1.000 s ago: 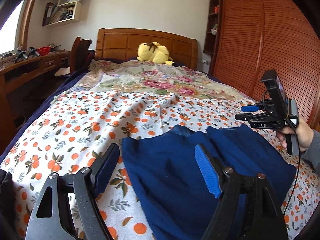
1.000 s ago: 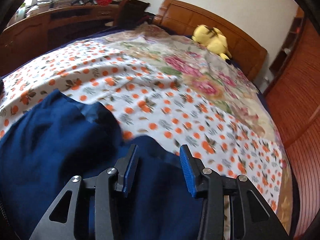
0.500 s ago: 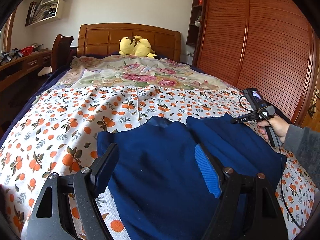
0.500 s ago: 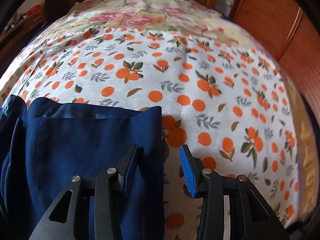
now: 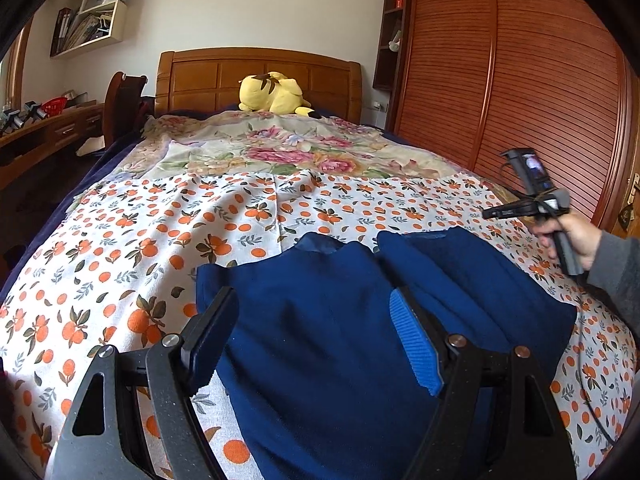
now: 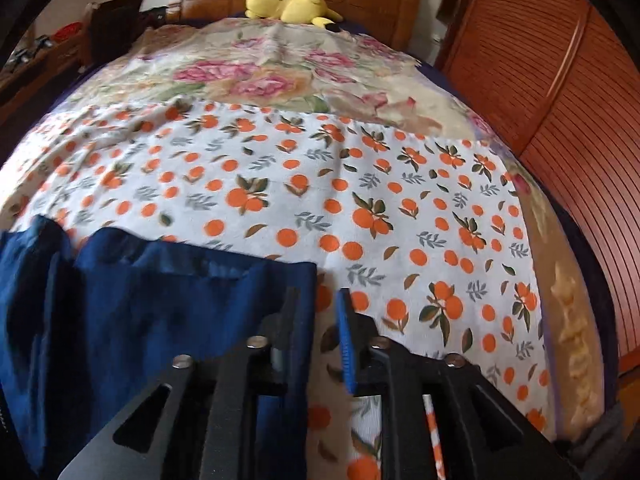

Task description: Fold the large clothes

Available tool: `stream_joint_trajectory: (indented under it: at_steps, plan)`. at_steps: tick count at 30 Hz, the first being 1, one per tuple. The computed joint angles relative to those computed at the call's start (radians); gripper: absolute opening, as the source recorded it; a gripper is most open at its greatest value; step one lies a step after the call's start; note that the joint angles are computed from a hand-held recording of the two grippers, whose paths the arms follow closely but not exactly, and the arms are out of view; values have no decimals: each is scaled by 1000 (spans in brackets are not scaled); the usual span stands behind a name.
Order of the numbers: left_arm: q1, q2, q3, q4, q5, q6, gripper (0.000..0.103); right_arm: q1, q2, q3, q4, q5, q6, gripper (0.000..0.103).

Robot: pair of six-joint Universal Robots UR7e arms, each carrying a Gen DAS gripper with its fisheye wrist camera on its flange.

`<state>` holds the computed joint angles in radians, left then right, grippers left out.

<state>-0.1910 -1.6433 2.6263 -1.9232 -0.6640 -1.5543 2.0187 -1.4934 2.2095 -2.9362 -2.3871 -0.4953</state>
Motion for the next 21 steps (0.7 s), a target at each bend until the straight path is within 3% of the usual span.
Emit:
stream_joint_trajectory:
  at_steps: [2, 8, 13, 16, 18, 21]
  plan:
    - [-3, -2, -4, 18, 2, -17, 78, 21, -86, 49, 39, 33, -7, 44]
    - [7, 26, -19, 41, -5, -22, 78, -5, -401, 192, 295, 121, -61, 50]
    - [-7, 65, -50, 97, 1, -37, 78, -101, -632, 274, 533, 200, -112, 50]
    - [-38, 76, -71, 152, 19, -68, 79, -186, -735, 308, 552, 276, -173, 50]
    - [-46, 89, -90, 189, 9, -92, 79, -247, -778, 309, 565, 323, -203, 56]
    - [-61, 101, -103, 208, -35, -113, 79, -300, -822, 312, 569, 336, -232, 69]
